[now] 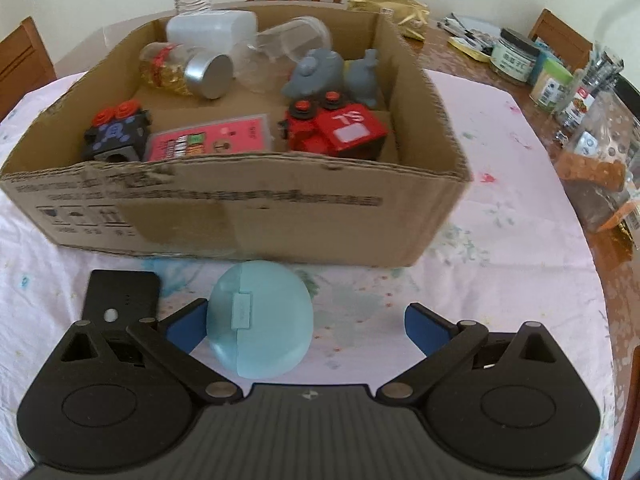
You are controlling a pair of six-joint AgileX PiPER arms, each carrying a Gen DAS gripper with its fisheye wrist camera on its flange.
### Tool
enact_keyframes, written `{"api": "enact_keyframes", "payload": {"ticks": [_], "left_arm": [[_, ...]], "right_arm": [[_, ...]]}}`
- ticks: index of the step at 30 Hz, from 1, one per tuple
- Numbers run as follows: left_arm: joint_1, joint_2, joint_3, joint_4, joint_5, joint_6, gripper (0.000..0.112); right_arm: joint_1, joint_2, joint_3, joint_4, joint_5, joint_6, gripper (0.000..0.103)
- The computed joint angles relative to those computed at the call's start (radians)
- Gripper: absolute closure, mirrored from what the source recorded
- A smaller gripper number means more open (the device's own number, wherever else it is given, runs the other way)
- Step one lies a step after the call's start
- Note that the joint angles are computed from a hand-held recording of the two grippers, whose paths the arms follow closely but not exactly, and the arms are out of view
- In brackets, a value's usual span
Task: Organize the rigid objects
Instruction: 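Grasp the light-blue round case with the right tool while the left tool grasps the black flat case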
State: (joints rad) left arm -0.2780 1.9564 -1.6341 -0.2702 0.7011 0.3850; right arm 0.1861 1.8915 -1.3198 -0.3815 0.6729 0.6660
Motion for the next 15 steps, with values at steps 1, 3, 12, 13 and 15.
{"api": "enact_keyframes", "payload": {"ticks": [1, 3, 12, 13, 15], "left_arm": [[-0.007, 0.001, 0.003, 0.002, 0.0, -0.012, 0.014], [-0.027, 0.003, 0.012, 0.023, -0.004, -0.053, 0.014], [-0.144, 0.068, -0.029, 0.128, 0.006, -0.281, 0.014], [-0.159, 0.082, -0.042, 0.148, 0.006, -0.317, 0.014], [-0.18, 0.107, -0.063, 0.162, 0.0, -0.357, 0.014]], "right_arm": [[-0.013, -0.005, 0.008, 0.017, -0.01, -0.021, 0.0], [-0.039, -0.017, 0.032, 0.038, -0.042, -0.064, 0.0], [-0.155, -0.06, 0.11, 0.275, -0.157, -0.502, 0.0], [-0.161, -0.066, 0.122, 0.294, -0.172, -0.536, 0.0], [-0.173, -0.077, 0.15, 0.327, -0.209, -0.593, 0.0]]}}
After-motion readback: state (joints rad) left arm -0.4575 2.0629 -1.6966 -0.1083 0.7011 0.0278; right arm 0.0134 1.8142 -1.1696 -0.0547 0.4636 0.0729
